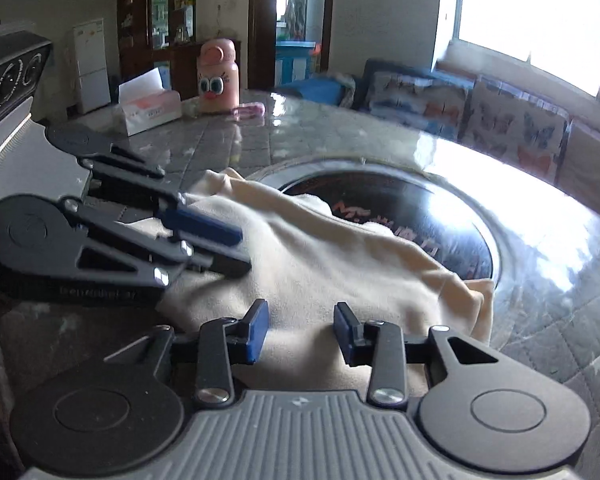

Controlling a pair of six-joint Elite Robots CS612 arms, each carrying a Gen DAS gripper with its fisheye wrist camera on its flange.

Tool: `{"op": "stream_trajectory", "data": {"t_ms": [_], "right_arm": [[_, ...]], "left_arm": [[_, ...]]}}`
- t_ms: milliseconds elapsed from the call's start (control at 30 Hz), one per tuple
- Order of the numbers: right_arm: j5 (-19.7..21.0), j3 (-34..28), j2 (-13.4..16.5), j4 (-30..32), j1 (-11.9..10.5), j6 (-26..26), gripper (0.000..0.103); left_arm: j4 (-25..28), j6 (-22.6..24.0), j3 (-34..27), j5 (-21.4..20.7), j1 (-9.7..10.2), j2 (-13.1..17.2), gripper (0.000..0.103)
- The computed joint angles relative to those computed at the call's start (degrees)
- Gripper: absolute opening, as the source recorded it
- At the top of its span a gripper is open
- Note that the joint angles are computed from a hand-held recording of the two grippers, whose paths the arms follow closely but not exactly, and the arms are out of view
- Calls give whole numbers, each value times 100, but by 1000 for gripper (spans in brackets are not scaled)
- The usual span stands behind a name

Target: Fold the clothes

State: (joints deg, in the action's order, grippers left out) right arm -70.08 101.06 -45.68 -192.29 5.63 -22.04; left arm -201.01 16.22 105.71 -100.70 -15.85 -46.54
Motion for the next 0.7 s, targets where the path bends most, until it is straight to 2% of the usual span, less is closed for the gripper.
{"op": "stream_trajectory", "data": {"t_ms": [267,400,567,700], "right_arm": [[116,222,-116,-134,-97,159,37],[299,288,-153,-150,-192,437,39],[380,316,-157,-104,-291,790,42],[423,328,-164,-71,-336,908,42]], "left_arm": [[-163,-393,146,114,62,-8,21],[-321,-672,227,121,111,-51,21],[-350,-1045,272,292,204,-55,21],[-418,-1395,307,203,321,-63,21]]}}
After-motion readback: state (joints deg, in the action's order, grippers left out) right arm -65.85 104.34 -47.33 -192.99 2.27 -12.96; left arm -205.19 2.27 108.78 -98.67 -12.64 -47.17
